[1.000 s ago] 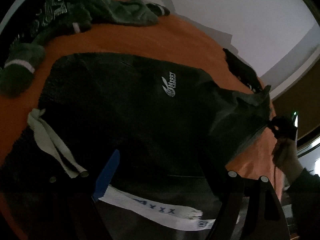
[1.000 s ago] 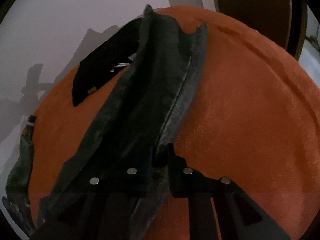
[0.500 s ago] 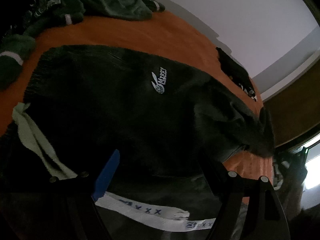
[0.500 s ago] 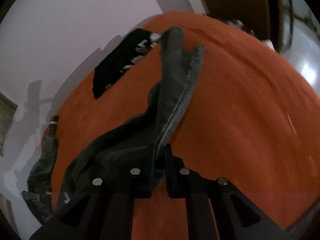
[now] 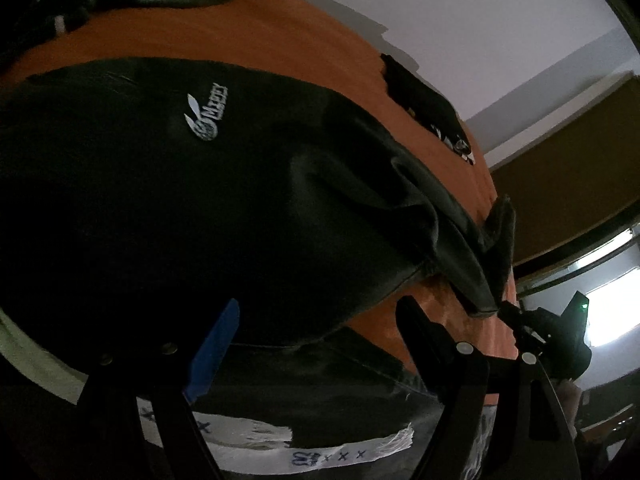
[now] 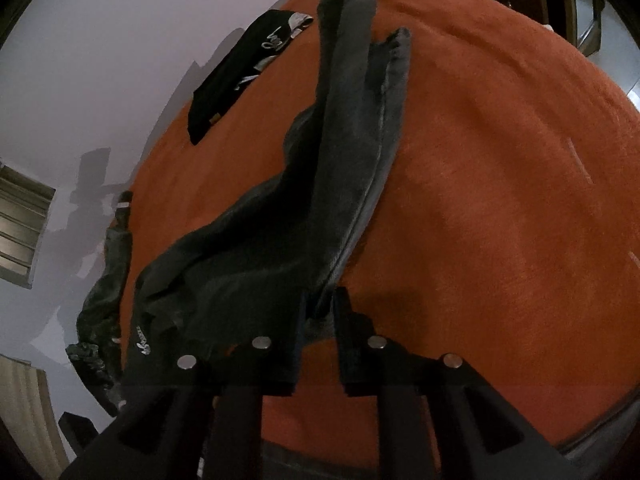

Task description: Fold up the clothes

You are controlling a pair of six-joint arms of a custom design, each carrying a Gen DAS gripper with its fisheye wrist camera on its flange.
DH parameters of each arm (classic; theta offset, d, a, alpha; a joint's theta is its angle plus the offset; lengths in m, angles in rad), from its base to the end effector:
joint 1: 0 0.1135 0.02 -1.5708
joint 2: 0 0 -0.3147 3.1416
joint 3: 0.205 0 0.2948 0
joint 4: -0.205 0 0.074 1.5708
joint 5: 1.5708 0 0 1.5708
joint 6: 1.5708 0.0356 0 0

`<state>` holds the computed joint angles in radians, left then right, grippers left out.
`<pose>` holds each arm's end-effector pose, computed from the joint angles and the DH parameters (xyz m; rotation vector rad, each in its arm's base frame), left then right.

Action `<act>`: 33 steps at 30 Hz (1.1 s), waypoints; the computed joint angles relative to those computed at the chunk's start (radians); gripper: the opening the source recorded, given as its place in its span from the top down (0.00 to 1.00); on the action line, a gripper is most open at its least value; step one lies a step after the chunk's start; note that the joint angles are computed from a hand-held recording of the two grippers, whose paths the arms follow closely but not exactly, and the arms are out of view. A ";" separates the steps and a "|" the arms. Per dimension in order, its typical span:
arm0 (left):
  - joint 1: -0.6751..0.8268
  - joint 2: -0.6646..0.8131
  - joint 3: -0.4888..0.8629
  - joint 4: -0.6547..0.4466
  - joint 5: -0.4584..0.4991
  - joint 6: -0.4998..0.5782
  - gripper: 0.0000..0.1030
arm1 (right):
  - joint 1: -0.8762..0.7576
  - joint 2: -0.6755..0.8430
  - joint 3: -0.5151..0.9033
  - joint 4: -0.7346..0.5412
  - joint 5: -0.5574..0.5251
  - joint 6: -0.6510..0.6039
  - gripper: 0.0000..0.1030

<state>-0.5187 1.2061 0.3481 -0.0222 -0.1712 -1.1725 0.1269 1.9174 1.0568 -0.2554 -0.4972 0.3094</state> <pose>0.1866 -0.0995 0.1443 -0.8789 2.3511 -0.5326 0.4014 0.0683 0.1352 0.0880 2.6989 0.8031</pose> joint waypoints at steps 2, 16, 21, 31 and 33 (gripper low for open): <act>0.008 0.013 -0.010 0.036 0.012 0.003 0.21 | -0.021 -0.006 -0.008 -0.011 -0.007 -0.032 0.87; 0.126 0.125 -0.053 0.341 0.114 0.118 0.21 | -0.260 0.077 0.034 0.059 -0.175 -0.163 0.30; 0.091 0.290 0.010 0.421 0.176 0.120 0.21 | -0.264 0.203 0.177 0.113 -0.225 -0.097 0.30; 0.049 0.434 0.123 0.344 0.103 0.222 0.21 | -0.054 0.382 0.567 0.093 -0.235 0.104 0.37; 0.055 0.446 0.131 0.343 0.100 0.224 0.21 | -0.016 0.427 0.750 0.011 -0.180 0.150 0.37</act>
<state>-0.4638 1.6525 0.4796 0.3212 -0.0714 -0.9482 0.1110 2.3443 1.8066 -0.2448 -0.6767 0.4594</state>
